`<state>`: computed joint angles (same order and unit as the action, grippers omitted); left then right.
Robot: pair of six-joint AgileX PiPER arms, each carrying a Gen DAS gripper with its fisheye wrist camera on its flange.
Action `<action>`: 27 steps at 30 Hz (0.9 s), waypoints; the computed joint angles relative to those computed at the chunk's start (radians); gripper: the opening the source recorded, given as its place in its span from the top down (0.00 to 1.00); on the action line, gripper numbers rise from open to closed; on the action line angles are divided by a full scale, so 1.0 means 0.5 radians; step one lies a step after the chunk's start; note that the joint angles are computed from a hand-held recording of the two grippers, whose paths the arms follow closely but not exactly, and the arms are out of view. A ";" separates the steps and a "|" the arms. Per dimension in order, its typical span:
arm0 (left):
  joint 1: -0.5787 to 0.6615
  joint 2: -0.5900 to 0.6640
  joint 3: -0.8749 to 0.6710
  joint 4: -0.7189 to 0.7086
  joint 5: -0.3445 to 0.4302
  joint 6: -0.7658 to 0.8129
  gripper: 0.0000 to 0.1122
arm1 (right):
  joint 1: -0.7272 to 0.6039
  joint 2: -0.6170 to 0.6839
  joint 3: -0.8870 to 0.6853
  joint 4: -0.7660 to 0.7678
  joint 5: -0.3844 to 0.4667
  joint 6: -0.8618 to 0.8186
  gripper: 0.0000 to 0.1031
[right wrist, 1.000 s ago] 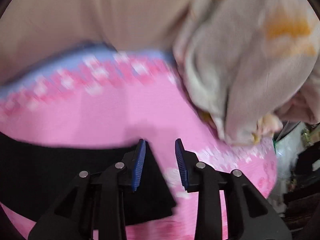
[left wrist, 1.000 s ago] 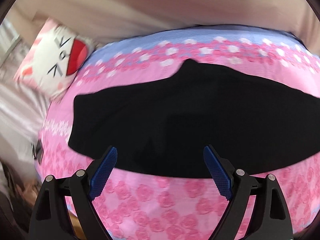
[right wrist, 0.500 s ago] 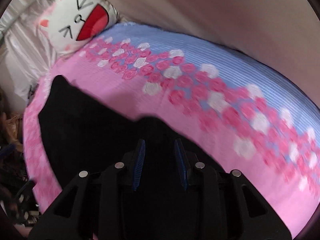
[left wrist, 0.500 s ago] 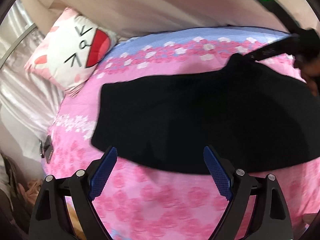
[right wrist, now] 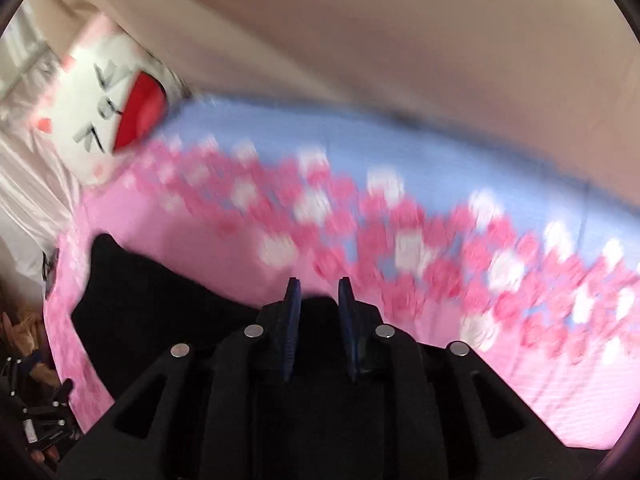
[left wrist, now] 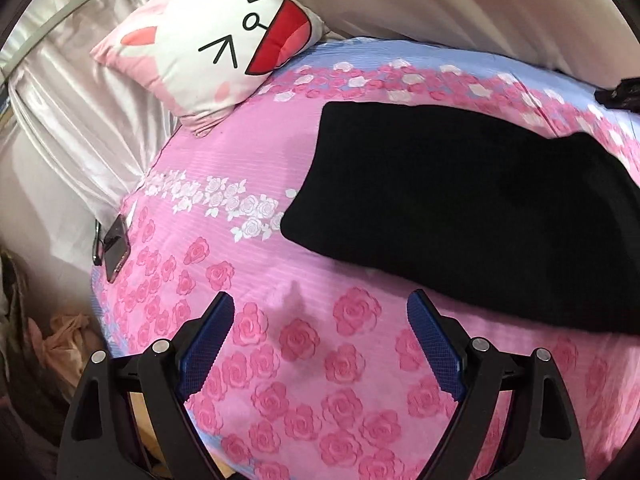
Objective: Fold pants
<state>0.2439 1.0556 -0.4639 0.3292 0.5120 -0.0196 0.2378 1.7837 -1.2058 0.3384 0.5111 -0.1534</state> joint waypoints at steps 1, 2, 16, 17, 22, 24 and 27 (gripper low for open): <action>0.022 0.030 -0.011 -0.044 -0.028 0.054 0.23 | 0.064 0.008 -0.070 -0.005 0.071 -0.028 0.80; 0.029 0.062 -0.020 -0.072 -0.063 0.091 0.23 | 0.145 0.071 -0.202 0.030 0.204 -0.116 0.80; 0.394 0.125 -0.070 -0.636 -0.201 0.982 0.23 | 0.742 0.874 -1.188 -0.465 0.230 0.611 0.78; 0.442 0.139 -0.080 -0.741 -0.208 1.118 0.23 | 0.748 0.721 -0.988 -0.441 0.140 0.636 0.79; 0.189 0.276 -0.214 -0.631 -0.351 0.942 0.23 | 0.798 0.064 0.011 -0.736 -0.023 1.162 0.78; -0.003 0.418 -0.329 -0.418 -0.435 0.593 0.23 | 0.795 -0.180 0.410 -0.921 -0.183 1.455 0.77; -0.241 0.881 -0.599 0.086 -0.541 -0.006 0.23 | 0.734 -0.362 0.732 -1.125 -0.313 1.850 0.77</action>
<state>0.1235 1.4963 -0.7635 0.3723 0.2415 -0.0228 0.6047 1.6026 -0.8397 -0.2243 0.3547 0.7715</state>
